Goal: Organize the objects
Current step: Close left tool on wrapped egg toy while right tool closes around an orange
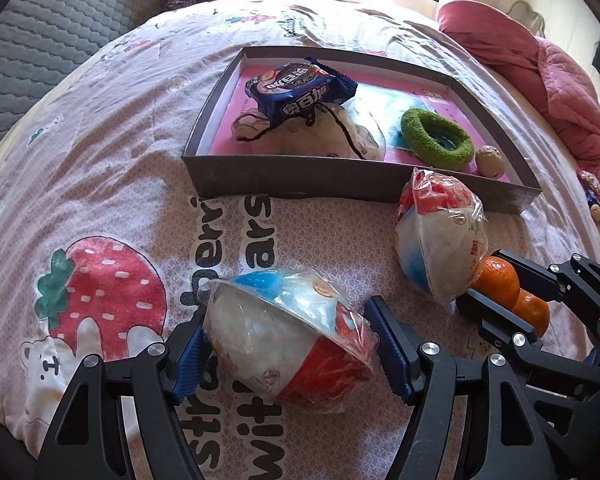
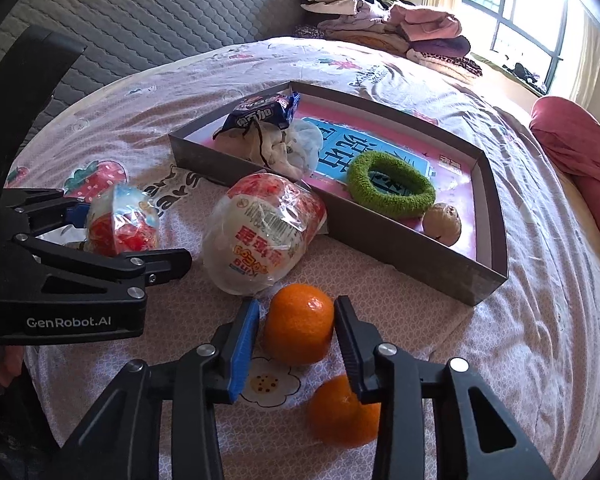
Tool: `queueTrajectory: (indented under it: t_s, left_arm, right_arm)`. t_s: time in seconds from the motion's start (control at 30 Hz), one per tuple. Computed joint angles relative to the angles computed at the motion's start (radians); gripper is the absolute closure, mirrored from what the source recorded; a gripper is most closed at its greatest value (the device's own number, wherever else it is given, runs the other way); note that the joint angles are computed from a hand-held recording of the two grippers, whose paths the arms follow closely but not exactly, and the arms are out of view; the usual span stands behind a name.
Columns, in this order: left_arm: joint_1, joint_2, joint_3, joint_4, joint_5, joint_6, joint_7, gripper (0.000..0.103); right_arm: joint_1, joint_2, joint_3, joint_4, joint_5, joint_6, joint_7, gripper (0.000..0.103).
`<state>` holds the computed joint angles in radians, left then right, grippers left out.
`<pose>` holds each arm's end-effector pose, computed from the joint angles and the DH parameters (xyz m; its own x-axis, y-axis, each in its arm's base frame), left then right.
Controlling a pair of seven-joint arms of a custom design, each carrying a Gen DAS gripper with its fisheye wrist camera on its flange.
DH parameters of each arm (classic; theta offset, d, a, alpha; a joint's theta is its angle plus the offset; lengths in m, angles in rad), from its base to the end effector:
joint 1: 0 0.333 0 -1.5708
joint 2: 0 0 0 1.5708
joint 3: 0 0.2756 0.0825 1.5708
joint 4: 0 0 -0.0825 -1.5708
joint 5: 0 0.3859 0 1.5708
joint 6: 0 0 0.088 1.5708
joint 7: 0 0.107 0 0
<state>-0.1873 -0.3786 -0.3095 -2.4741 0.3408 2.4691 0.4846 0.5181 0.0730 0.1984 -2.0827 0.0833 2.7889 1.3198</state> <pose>0.4151 -0.2262 0.4217 0.3347 -0.9401 0.0654 -0.8175 -0.3241 -0.4761 0.4588 0.3924 0.4241 0.7641 -0.6418 0.0651 -0.4886 -0.6416 -0.5913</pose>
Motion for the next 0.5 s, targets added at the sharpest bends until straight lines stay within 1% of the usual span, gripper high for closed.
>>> queueTrajectory:
  t_s: [0.2,0.3,0.37,0.5]
  left_arm:
    - [0.000,-0.032,0.019,-0.050,-0.038,0.067,0.004,0.029]
    - [0.004,-0.043,0.014,-0.062,-0.047,0.078,0.006,0.029]
    - [0.010,-0.050,0.003,-0.067,-0.041,0.077,-0.005,0.034]
    - [0.007,-0.063,0.002,-0.077,-0.044,0.082,0.004,0.037]
  right_arm:
    - [-0.004,0.004,0.005,0.002,0.043,0.006,-0.037,0.068]
    - [-0.004,-0.001,0.005,-0.004,0.053,0.012,-0.040,0.068]
    - [-0.003,-0.004,0.005,-0.007,0.055,0.017,-0.041,0.068]
    - [-0.003,-0.011,0.005,-0.014,0.069,0.025,-0.044,0.068]
